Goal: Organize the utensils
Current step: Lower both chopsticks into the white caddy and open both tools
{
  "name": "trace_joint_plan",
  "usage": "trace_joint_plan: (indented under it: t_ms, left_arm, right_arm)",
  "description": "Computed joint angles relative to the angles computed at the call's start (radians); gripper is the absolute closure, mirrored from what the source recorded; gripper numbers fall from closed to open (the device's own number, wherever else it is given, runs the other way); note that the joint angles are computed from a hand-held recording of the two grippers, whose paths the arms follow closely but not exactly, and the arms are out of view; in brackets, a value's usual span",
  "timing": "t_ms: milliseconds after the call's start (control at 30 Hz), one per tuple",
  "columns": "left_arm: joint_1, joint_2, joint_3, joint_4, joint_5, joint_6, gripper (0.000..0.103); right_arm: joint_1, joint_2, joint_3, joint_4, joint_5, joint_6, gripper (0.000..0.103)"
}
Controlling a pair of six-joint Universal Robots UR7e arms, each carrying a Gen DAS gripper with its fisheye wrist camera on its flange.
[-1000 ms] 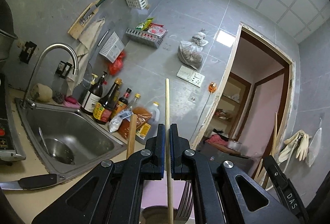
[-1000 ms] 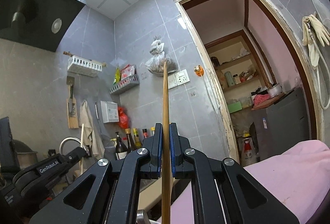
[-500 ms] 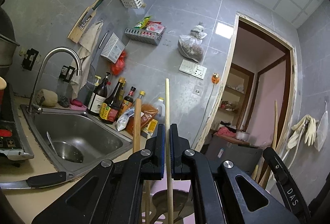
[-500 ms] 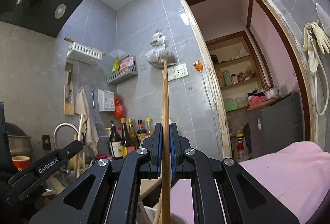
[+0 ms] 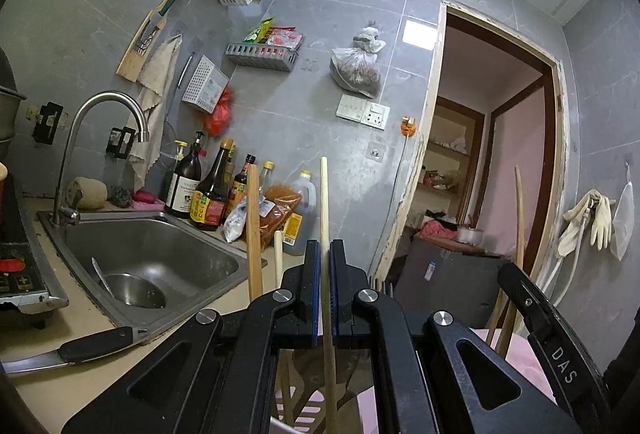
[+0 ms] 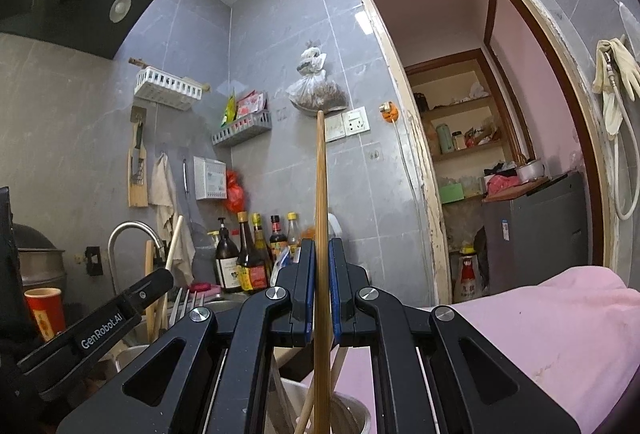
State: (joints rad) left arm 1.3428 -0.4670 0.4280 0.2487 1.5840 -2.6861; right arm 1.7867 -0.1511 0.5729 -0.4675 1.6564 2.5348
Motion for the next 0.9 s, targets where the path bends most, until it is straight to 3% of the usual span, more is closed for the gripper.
trace_joint_plan:
  t_ms: [367,900]
  left_arm:
    - [0.004,0.008,-0.023,0.048,-0.018,-0.006,0.100]
    - [-0.003,-0.023,0.036,0.057,-0.054,0.006,0.100]
  right_arm:
    - [-0.002,0.015,-0.037,0.056,0.020,0.026,0.098]
    - [0.000,0.004,-0.013,0.074,0.039,0.018,0.098]
